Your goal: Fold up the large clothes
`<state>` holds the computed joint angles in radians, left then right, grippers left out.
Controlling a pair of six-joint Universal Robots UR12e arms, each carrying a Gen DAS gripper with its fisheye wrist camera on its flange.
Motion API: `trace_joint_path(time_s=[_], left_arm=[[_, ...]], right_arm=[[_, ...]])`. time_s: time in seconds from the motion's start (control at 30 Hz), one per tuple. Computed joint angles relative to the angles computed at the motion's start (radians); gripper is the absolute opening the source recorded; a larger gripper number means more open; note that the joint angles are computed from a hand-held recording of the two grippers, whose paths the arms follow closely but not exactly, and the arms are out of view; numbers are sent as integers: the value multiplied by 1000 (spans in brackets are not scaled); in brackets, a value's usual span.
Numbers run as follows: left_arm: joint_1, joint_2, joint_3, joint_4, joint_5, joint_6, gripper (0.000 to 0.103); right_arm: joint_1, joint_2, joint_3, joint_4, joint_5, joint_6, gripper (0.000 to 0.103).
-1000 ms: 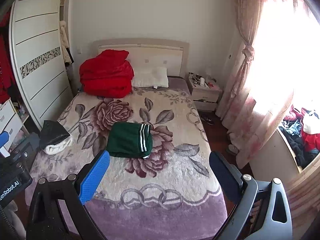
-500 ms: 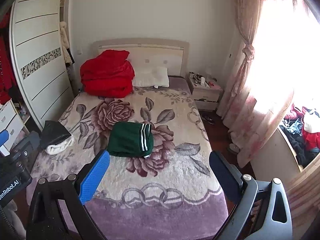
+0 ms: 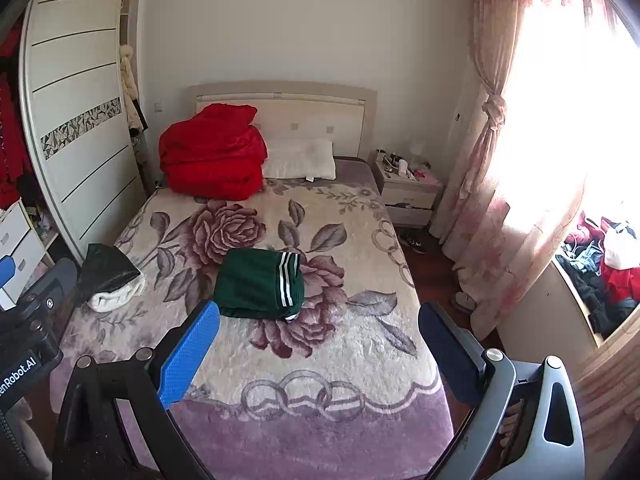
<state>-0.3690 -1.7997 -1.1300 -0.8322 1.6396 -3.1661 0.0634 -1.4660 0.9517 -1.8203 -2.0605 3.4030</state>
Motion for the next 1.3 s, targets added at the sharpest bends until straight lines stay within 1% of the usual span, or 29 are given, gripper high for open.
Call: trace_joint_path(time_s=[0.5, 0.7, 1.3], left_arm=[[11, 6, -2, -4, 2, -4, 101], [13, 11, -7, -8, 4, 0, 101], [18, 28, -28, -6, 9, 6, 101]], right_arm=[[16, -16, 18, -2, -16, 15, 101], [22, -5, 5, 1, -15, 20, 101], [44, -40, 54, 0, -36, 63, 101]])
